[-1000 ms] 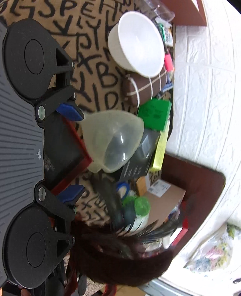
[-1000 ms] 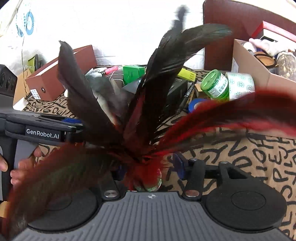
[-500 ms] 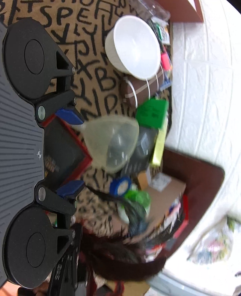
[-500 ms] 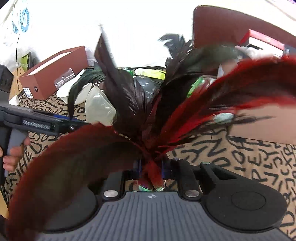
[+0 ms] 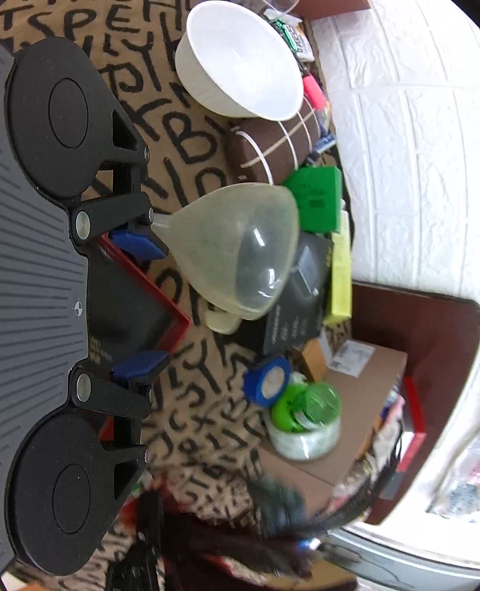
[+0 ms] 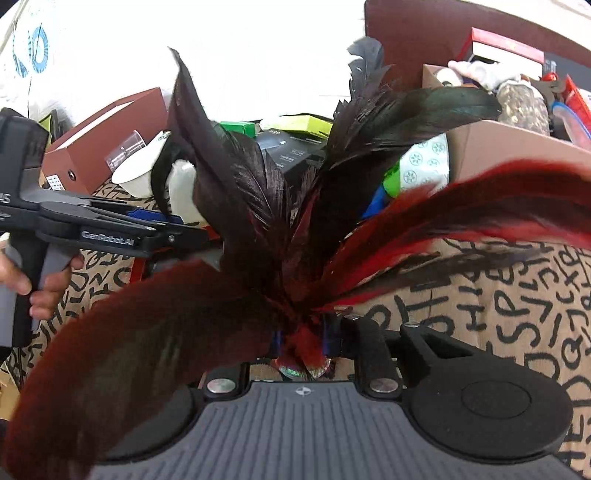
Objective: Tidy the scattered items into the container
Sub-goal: 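Grasp the red tray rim with the left gripper while the right gripper holds the feather duster, then carry the red tray with the left gripper to the box while the right carries the feather duster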
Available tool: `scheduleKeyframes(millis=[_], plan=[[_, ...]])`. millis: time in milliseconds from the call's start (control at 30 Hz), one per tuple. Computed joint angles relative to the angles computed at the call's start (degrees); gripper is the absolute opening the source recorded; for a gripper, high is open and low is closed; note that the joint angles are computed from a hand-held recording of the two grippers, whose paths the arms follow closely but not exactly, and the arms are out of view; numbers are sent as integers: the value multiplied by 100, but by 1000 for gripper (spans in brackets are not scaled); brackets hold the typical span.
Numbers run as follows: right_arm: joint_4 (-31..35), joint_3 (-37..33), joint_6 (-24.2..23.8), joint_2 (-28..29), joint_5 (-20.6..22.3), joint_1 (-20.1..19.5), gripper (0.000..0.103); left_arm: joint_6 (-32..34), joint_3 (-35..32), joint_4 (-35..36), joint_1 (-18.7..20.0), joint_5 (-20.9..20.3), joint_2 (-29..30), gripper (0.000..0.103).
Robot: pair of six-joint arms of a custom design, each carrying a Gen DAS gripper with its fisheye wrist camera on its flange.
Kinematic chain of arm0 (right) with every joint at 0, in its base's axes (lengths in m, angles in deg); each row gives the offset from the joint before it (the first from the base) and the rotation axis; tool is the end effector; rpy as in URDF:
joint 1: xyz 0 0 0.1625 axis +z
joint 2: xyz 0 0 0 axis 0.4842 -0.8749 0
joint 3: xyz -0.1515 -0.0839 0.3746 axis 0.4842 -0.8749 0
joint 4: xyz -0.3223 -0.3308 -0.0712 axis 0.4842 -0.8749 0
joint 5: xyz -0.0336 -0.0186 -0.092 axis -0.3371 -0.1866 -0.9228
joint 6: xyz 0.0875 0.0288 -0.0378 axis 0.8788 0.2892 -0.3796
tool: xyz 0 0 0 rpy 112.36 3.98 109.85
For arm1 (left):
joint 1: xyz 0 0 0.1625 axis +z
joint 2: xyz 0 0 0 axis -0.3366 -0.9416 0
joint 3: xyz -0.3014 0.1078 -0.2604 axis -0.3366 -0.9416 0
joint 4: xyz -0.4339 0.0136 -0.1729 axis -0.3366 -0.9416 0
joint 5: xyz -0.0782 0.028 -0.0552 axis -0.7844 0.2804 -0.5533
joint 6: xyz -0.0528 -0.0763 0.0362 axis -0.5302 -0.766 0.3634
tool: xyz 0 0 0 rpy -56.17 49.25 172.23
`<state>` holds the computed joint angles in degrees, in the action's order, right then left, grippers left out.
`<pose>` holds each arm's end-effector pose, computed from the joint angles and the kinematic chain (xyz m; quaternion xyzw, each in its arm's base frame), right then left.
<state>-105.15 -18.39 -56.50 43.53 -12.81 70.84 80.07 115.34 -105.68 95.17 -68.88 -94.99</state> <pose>0.2751 -0.8381 -0.0126 0.5423 -0.8325 0.0913 0.0668 0.0307 -0.7040 0.2345 -0.0093 0.8433 -0.4197 0.3356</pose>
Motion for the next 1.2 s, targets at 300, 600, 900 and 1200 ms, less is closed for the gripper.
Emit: scheduleKeyframes(millis=[300,600,900,1200], plan=[[-57,-37,21,66,-25,26,26,-192,284,912,-79,-47,-347,30],[-231,33,-111,69,-101,57,20,48,157,1281,-207,22,-238,0],[-414,167,-189,-182,97,-15,18,-299,264,981,-385,-37,-434,0],[-676,67,-39,-346,286,-84,17,-589,-190,802,-497,-459,-395,1]])
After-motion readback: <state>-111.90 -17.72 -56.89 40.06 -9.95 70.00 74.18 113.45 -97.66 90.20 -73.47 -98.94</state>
